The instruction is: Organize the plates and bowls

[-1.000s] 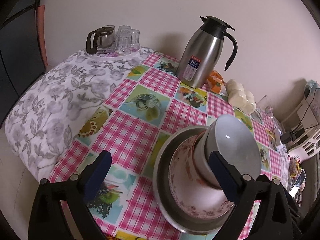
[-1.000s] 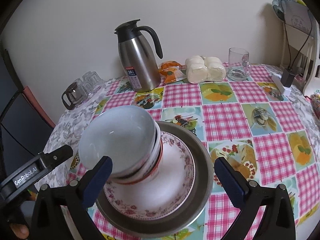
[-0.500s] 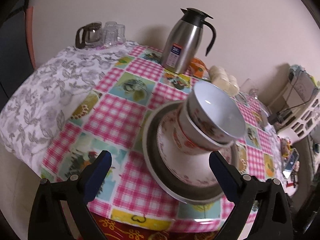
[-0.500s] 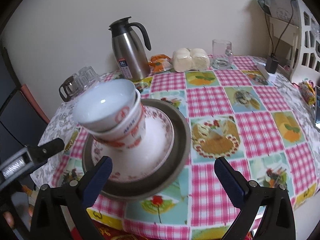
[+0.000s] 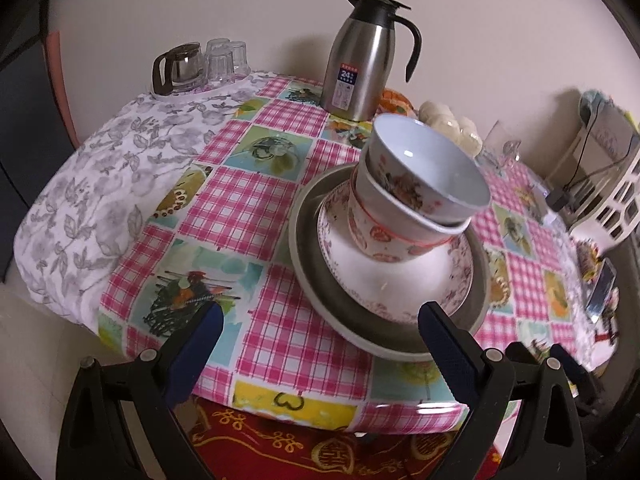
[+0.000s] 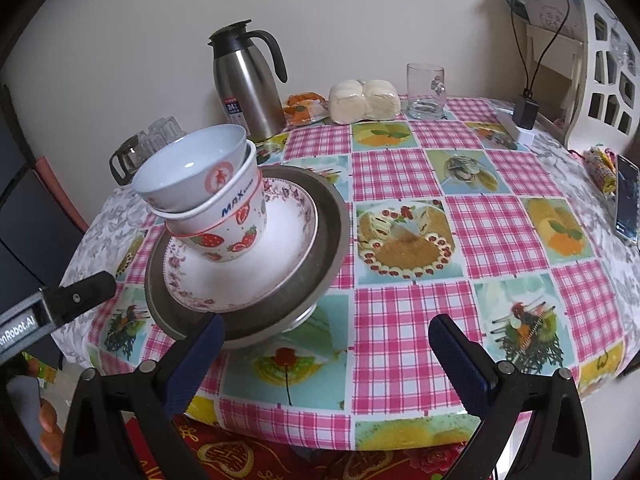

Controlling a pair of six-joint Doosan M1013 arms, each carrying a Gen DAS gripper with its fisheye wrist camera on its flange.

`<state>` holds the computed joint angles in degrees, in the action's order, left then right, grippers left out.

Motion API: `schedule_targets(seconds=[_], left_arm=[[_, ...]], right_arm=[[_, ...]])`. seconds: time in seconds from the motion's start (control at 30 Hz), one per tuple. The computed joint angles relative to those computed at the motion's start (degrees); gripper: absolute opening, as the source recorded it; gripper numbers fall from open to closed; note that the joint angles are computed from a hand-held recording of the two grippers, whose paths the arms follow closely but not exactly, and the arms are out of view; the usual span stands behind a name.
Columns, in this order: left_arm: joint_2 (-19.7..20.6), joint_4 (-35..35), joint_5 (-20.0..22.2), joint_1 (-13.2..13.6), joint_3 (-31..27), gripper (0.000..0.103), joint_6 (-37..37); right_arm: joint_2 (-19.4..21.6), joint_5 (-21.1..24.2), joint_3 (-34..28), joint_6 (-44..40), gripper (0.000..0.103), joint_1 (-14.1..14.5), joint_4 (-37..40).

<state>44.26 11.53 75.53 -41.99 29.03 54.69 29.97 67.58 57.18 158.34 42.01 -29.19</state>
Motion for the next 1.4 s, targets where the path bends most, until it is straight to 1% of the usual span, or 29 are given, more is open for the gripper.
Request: schedule_targets(seconds=[0.07, 0.13, 0.17, 0.27, 0.47, 0.7, 1.4], left_arm=[[0.65, 1.91, 2.16, -0.56, -1.17, 0.098, 0.69], [2.02, 4.41, 5.71, -1.21, -3.76, 0.098, 1.76], [2.44, 5.16, 6.83, -1.43, -4.52, 0.098, 2.27], [2.44, 5.94, 7.40, -1.77, -4.47, 0.098, 3.11], [3.38, 8.19, 10.47, -2.56, -6.13, 0.098, 4.13], [4.39, 9.62, 13.03, -2.93, -7.88, 0.098, 4.06], [4.96, 9.87, 14.33, -2.88, -8.75, 0.098, 4.20]], right_arm=[[-0.19, 0.17, 0.33, 0.13, 0.103, 0.12, -0.13], [-0.45, -0.09, 0.79, 0.41, 0.103, 0.19, -0.19], [-0.56, -0.13, 0.96, 0.58, 0.103, 0.21, -0.27], [-1.00, -0.39, 1.59, 1.44, 0.103, 0.31, -0.62], [-1.65, -0.56, 2.51, 2.76, 0.103, 0.36, -1.19], [-1.96, -0.39, 2.87, 2.81, 0.103, 0.31, -1.02], [-2.17, -0.65, 3.39, 2.82, 0.103, -0.01, 0.09]])
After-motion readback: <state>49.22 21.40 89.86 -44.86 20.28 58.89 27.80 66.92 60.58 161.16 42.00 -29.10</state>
